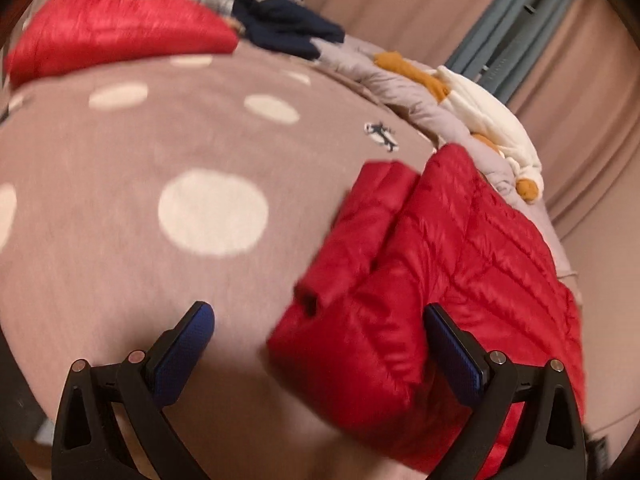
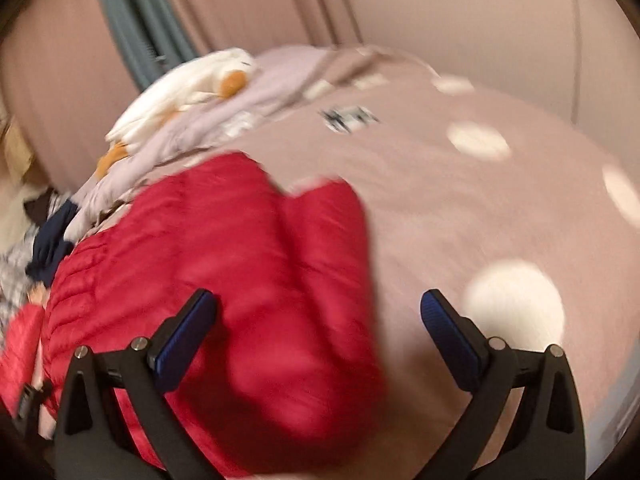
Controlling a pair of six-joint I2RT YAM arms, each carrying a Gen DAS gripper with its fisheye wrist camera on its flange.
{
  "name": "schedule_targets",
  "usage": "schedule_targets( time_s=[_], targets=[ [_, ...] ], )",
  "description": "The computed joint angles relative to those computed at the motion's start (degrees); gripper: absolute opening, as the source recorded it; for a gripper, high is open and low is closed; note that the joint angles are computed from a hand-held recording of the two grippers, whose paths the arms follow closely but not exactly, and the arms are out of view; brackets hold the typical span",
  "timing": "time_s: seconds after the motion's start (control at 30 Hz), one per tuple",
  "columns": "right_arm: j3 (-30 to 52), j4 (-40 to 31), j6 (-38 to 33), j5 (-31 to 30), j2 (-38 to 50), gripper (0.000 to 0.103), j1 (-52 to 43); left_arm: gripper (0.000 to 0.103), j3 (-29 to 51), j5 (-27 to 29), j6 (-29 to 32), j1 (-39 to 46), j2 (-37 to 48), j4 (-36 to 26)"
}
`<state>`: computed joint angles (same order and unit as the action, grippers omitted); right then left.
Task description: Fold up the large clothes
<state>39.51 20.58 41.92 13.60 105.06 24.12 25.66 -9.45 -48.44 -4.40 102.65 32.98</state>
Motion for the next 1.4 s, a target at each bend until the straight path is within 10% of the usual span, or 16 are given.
schedule_targets(
  time_s=[0.43, 0.77, 0.97, 1.07, 1.4],
  targets=[
    [-7.7, 33.96, 18.66, -16.66, 9.85, 0.103, -0.25, 0.102, 5.2, 27.74, -3.54, 3.03, 8.65, 10.84],
    [-4.98, 61.25, 35.57, -26.12, 23.17, 0.103, -1.42, 0.102, 9.52, 26.12, -6.05, 3.34, 10.8, 9.06],
    [-0.7, 45.8, 29.68, -27.6, 18.76, 0.093, -0.04, 0.086, 10.63, 17.61, -3.88, 1.22, 9.78, 4.06],
    [1.39, 36.86, 26.67, -24.44, 16.99, 0.063, 1.45, 0.075, 10.82, 13.53, -3.95, 0.31, 8.29, 0.85],
    [3.38, 33.34, 26.28, -23.53, 16.97, 0.041, 2.86, 0.039, 9.44, 2.93, 2.34, -2.75, 2.89, -3.33]
  ],
)
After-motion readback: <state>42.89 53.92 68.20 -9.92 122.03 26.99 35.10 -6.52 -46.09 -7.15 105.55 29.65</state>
